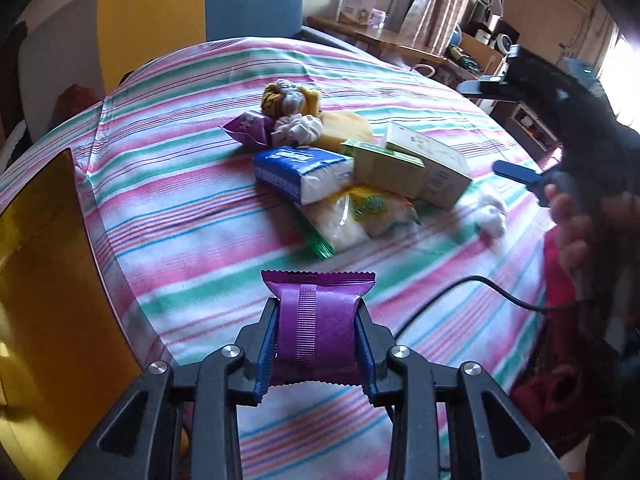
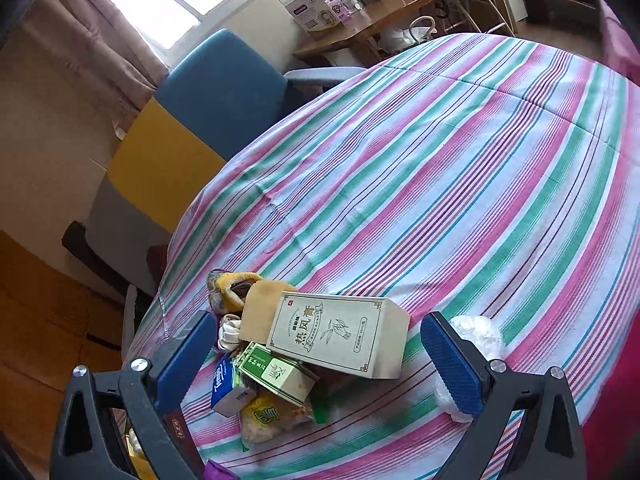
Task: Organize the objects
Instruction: 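Drop the purple packet into the gold tray while the right gripper grasps the white medicine box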
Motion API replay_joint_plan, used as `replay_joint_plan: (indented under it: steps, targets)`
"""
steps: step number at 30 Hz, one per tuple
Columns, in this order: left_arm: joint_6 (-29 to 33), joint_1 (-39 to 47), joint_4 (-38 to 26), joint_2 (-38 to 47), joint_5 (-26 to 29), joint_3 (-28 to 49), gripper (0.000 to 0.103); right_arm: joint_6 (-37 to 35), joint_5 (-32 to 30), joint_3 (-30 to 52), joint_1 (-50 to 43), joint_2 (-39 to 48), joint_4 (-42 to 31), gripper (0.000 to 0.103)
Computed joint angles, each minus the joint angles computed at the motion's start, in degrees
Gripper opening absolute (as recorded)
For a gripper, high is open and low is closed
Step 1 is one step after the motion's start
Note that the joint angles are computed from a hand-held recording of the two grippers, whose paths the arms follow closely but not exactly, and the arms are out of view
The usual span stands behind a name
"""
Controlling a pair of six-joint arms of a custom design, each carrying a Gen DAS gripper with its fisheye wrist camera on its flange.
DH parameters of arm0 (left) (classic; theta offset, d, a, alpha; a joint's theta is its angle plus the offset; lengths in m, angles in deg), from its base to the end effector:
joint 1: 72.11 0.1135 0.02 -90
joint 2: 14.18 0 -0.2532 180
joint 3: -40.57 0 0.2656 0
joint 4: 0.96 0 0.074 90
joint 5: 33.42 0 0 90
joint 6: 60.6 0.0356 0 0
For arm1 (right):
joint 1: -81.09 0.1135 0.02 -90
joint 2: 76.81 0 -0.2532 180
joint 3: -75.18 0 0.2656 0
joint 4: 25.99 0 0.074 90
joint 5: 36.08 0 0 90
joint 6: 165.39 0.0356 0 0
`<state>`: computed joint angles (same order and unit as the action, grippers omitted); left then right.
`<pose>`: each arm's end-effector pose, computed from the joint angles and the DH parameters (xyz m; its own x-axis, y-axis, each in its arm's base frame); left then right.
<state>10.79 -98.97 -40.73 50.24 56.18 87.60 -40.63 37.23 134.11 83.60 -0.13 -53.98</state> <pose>0.1996 -0.1008 0.1704 -0.8535 0.0745 -0.5158 0.1858 0.9682 -0.1675 0.2893 0.0229 0.2015 -0.7259 0.5148 -0.4561 0.2090 0.7969 0.5669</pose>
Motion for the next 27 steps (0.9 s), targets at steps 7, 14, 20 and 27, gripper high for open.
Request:
replay_joint_plan:
  steps: [7,14,20,27]
  targets:
    - [0.8,1.34,-6.1,-13.02,2.99,-3.83,0.034,-0.64,2.35,1.59,1.52,2.48,-2.6,0.103]
    - [7.12,12.28,-19.13,-30.52,8.49,-6.87,0.034,-13.83,13.95,13.04,7.47,8.51,-16.29,0.101]
    - [15.1,28.56,-26.54,-36.99,18.7,-8.21,0.034,-37.99,24.17,22.79,11.91,13.79,-28.4,0.096]
    - [19.24,36.2,-30.68,-38.56,22.52,-8.09,0.034,-49.75,30.71,26.83,15.81,21.39,-29.09,0.096]
